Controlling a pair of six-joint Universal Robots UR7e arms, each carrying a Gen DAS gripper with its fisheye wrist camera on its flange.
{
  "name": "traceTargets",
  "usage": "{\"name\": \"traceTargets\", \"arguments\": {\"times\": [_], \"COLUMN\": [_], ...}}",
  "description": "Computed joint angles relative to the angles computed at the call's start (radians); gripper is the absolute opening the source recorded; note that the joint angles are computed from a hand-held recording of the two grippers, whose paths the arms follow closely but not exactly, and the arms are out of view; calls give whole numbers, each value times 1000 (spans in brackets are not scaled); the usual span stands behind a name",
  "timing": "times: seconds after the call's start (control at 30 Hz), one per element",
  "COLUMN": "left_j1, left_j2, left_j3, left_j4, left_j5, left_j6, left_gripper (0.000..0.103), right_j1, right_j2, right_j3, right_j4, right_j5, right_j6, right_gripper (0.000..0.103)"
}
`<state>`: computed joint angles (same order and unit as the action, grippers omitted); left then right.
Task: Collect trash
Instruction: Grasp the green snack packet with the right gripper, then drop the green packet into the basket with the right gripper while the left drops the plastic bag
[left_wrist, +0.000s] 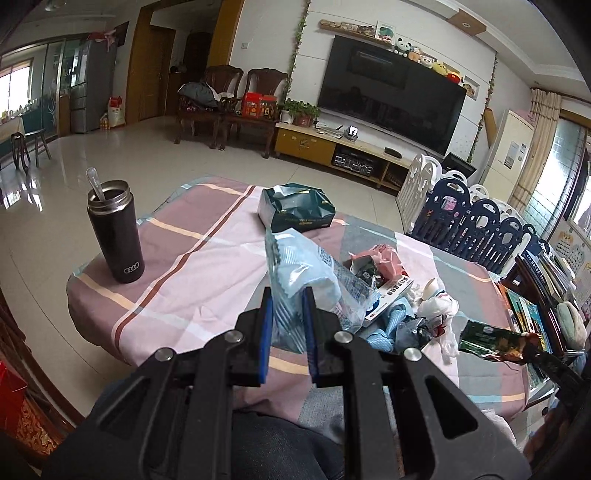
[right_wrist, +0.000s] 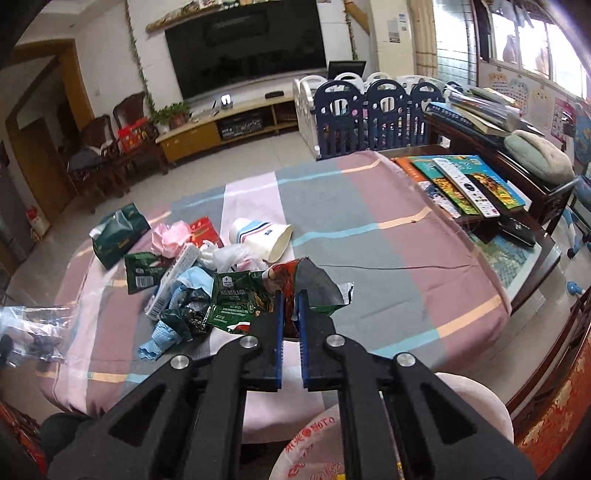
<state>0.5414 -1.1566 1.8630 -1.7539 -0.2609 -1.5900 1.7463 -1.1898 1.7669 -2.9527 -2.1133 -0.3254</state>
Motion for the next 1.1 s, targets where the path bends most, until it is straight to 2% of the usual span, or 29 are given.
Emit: {"name": "traceTargets", "arguments": {"times": [0.3, 1.1], "left_j1": [-12, -16], "left_j2": [17, 19], "left_j3": [-9, -15], "left_j4": [-13, 23], "left_j5": [-2, -14], "left_j6": [40, 8], "left_gripper": [16, 16], "right_j1": [16, 23], "right_j2": [-66, -75], "right_j3": [72, 106], "right_j4": [-20, -10], "right_j5": [-31, -43], "right_j6": [-19, -22], "right_gripper": [8, 8]}}
